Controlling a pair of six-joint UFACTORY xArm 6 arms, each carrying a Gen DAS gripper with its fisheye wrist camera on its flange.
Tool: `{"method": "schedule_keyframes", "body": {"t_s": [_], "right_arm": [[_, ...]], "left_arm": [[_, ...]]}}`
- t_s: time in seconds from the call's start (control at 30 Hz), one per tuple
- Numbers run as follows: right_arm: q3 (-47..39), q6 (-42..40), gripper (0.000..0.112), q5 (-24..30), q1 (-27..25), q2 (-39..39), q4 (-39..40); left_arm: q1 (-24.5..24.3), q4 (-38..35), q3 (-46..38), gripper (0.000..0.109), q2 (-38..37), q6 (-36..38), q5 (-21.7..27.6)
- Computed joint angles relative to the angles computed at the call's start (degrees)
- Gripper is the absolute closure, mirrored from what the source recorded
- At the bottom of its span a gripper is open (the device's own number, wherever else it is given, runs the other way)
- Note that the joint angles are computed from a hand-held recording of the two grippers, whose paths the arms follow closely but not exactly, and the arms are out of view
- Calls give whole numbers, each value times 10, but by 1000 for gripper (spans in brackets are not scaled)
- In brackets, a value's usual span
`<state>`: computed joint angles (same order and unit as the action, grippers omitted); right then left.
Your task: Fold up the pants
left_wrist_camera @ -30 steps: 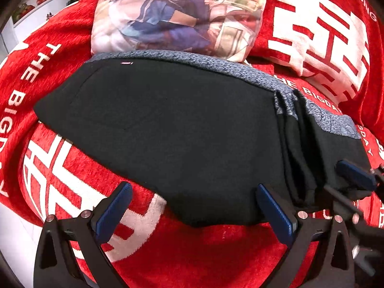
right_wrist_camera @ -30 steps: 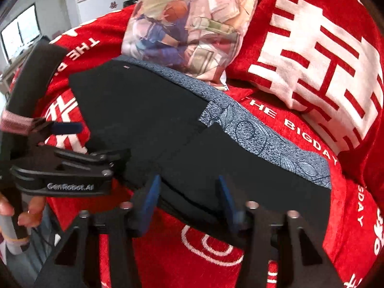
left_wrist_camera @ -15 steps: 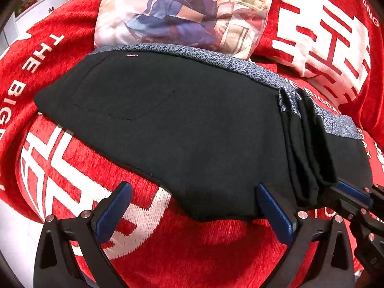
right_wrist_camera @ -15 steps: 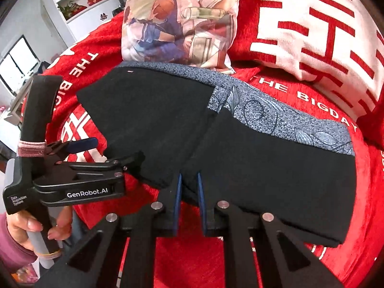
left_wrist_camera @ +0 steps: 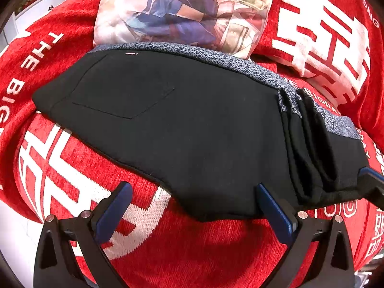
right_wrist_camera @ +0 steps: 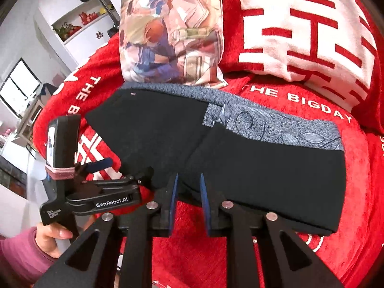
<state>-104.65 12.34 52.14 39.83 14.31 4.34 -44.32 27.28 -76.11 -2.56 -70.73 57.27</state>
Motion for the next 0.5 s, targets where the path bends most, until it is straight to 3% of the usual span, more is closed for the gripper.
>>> {"method": "schedule_keyframes", "body": {"t_s": [0.1,0.37,0.5], "right_arm": [[-8,10,81,3,-2,6,-7],[-28,66,79,21,-21,37,24],[-11,69,71,18,-19,38,35]], "left_arm": [[0,0,0,6,0,0,0],[8,-12,14,6,-8,6,-18],[11,-15,24,6,-21,17,-23]]}}
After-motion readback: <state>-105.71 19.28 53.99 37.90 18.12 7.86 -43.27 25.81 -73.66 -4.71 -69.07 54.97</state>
